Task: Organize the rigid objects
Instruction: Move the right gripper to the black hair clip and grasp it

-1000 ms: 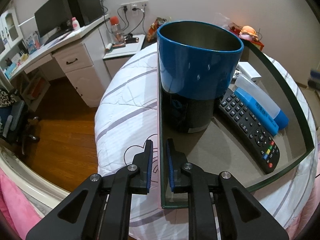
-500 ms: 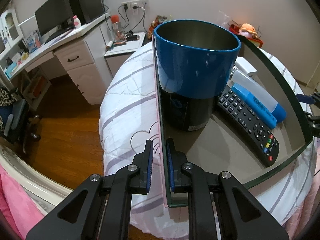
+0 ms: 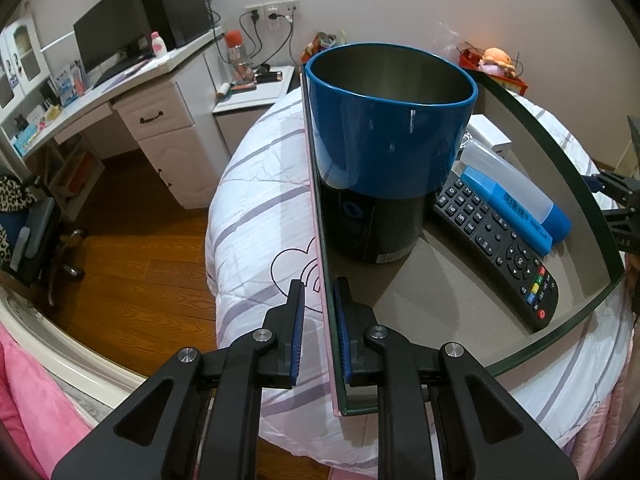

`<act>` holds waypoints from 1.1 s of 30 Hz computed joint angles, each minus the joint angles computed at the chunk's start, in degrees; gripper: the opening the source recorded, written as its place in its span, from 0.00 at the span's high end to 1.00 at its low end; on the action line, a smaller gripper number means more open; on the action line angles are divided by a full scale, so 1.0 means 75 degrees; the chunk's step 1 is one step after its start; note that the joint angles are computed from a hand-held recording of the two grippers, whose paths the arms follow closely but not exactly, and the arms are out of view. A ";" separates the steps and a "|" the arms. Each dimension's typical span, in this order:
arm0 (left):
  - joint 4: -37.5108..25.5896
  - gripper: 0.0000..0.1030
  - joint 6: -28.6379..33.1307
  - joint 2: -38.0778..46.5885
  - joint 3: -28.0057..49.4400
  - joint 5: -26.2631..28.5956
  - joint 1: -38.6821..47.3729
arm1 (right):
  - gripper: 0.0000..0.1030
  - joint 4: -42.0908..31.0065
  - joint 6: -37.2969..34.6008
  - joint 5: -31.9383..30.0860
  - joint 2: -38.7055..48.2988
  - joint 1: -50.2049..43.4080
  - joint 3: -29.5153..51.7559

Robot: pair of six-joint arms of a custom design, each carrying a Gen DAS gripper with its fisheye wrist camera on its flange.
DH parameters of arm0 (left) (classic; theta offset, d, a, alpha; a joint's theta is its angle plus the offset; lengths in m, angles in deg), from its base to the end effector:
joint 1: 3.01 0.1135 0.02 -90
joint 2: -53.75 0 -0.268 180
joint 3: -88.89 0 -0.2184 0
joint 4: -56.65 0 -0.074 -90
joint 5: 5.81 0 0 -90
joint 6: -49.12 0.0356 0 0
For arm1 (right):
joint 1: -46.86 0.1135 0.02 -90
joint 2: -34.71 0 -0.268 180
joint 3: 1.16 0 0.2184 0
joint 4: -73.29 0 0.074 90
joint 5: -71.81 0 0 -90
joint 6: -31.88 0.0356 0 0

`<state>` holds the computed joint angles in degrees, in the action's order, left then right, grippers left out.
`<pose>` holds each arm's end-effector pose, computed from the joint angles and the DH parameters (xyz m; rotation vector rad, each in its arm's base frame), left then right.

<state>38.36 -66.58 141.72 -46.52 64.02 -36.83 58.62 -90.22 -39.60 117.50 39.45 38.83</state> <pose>0.1898 -0.1124 0.1368 0.0662 2.5440 0.0740 0.2042 -0.0135 0.1407 -0.6639 2.3935 0.1967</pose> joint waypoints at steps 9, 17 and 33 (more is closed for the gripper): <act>0.0012 0.85 0.0053 -0.0073 -0.0036 0.0024 0.0064 | 0.59 0.0067 0.0753 0.0242 0.0184 -0.0023 0.0188; 0.0024 0.85 0.0051 -0.0129 -0.0085 0.0029 0.0084 | 0.59 0.0236 0.1227 0.0664 0.0598 0.0402 0.0536; -0.0024 0.88 -0.0082 -0.0041 0.0001 -0.0108 -0.0094 | 0.76 -0.0187 0.1443 0.1241 0.0702 0.0763 0.0906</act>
